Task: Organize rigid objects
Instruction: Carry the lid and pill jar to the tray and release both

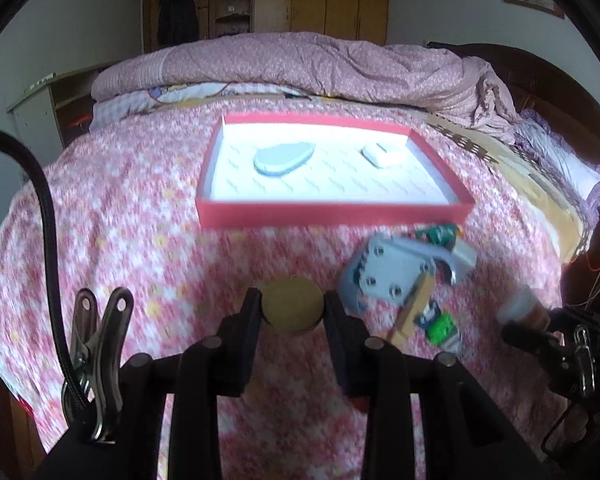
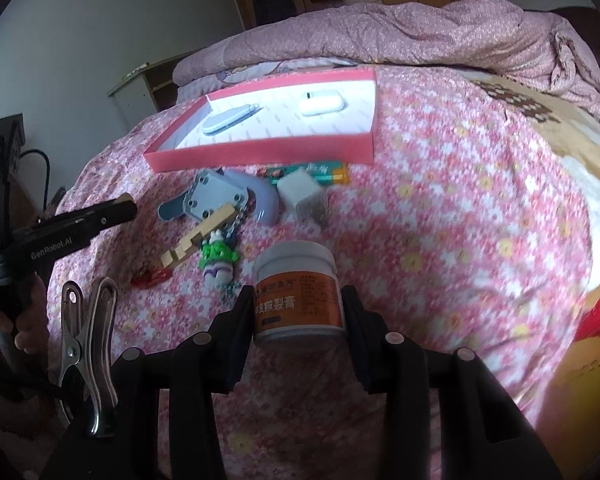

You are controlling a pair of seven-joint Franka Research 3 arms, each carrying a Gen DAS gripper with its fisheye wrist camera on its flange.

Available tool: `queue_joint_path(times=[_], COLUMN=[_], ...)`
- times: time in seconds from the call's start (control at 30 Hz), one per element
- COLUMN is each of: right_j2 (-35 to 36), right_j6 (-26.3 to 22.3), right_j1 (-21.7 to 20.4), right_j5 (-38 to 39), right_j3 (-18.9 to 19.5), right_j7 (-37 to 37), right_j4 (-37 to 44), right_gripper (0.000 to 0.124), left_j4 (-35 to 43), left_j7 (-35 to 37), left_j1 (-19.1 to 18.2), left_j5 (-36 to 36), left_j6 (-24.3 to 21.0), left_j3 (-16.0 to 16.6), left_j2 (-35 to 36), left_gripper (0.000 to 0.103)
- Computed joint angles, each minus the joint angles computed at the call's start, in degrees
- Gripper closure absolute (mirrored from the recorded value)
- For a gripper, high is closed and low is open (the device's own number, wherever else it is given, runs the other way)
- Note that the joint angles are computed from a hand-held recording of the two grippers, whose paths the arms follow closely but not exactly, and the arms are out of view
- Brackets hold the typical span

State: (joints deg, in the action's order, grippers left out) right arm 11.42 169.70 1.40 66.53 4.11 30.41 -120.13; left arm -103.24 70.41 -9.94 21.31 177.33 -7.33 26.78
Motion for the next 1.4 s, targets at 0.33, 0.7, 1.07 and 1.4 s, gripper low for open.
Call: queue_joint_path(times=[0.33, 0.7, 1.07, 1.4], right_j2=[3.0, 13.3, 18.7, 20.3], right_j6=[1.3, -3.2, -3.5, -4.5], right_j1=[0.4, -1.4, -1.1, -2.8], right_j5=[-8.3, -22.5, -36.0, -39.5], right_j3=[-0.5, -1.2, -2.1, -1.1], right_j7=[4.6, 21.8, 30.1, 32.9], right_j4=[7.1, 22.4, 28.0, 29.1], right_gripper=[0.081, 0.081, 0.081, 0.082], left_j4=[13.4, 31.2, 38.0, 34.7], left_j7=[3.9, 3.9, 4.5, 1.9], left_j1=[0.7, -1.4, -1.1, -3.1], left_j5=[-1.9, -4.5, -6.7, -3.6], left_j6=[-4.5, -13.1, -17.7, -15.2], left_j3=[-1.6, -0.9, -1.2, 1.8], left_j2=[6.0, 17.5, 22.4, 20.9], left_gripper=[0.07, 0.07, 0.07, 0.07])
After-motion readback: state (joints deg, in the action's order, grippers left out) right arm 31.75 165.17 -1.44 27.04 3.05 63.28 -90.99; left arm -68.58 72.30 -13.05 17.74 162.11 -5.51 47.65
